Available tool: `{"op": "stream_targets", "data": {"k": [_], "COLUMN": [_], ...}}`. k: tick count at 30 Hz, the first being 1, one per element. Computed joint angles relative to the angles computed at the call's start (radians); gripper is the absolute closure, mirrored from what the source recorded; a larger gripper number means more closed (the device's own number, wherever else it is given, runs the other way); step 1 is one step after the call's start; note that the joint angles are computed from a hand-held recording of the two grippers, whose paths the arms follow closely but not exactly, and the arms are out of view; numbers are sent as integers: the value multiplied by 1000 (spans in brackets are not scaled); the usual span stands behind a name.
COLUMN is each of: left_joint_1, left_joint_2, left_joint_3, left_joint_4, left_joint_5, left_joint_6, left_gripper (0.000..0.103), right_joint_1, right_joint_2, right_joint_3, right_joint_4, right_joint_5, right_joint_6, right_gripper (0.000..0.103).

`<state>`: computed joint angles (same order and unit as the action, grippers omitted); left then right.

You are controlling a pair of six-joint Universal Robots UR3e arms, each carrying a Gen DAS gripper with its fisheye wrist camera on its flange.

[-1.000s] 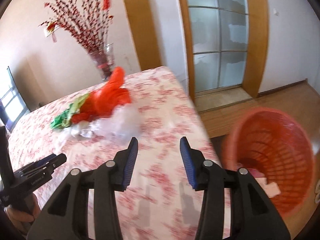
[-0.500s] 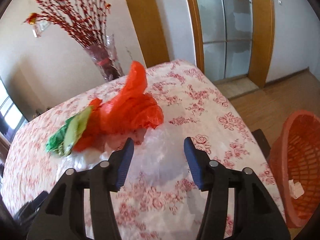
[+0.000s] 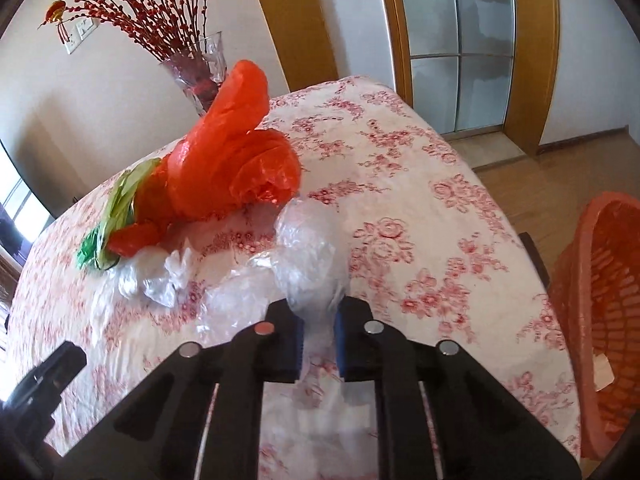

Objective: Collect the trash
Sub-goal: 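Grasp the clear plastic bag with the right gripper while the left gripper grasps the red bag, then carry both bags over the orange basket and open both grippers to drop them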

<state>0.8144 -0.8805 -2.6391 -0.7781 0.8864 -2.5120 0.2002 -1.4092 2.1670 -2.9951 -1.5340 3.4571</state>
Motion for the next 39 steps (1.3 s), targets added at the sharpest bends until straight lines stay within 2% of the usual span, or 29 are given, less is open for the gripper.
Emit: {"op": "stream_targets", "data": {"k": [5, 9, 11, 15, 18, 22, 25, 28, 29, 31, 32, 35, 39], "left_joint_1": [-105, -270, -362, -607, -720, -849, -898, -907, -905, -885, -873, -820, -788], "left_joint_2": [-51, -172, -253, -502, -666, -883, -980, -1042, -1055, -1067, -1068, -1020, -937], "left_joint_3": [24, 100, 158, 374, 540, 751, 838, 898, 912, 925, 930, 885, 845], "left_joint_4": [88, 248, 339, 515, 525, 494, 467, 448, 440, 425, 412, 410, 401], "left_joint_5": [18, 53, 88, 238, 324, 485, 576, 612, 611, 570, 541, 439, 386], "left_joint_6": [-93, -251, -331, -502, -564, -626, -661, -681, -680, -673, -670, -667, -648], "left_gripper": [54, 54, 54, 54, 54, 54, 54, 54, 56, 77, 95, 102, 102], "right_joint_1": [-69, -154, -208, -297, -366, -468, -530, -568, -574, -590, -591, -586, -588], "right_joint_2": [-104, -191, -253, -361, -447, -552, -597, -623, -629, -649, -650, -655, -690], "right_joint_3": [117, 198, 243, 304, 345, 388, 407, 421, 425, 434, 436, 438, 429], "right_joint_4": [-15, -7, 13, 59, 107, 190, 233, 262, 267, 286, 286, 287, 323], "right_joint_5": [-2, 38, 73, 131, 177, 239, 274, 295, 299, 309, 310, 304, 310], "right_joint_6": [-43, -97, -128, -183, -230, -302, -346, -374, -378, -392, -392, -390, -381], "right_gripper": [92, 92, 92, 92, 92, 92, 92, 92, 92, 92, 92, 92, 92]}}
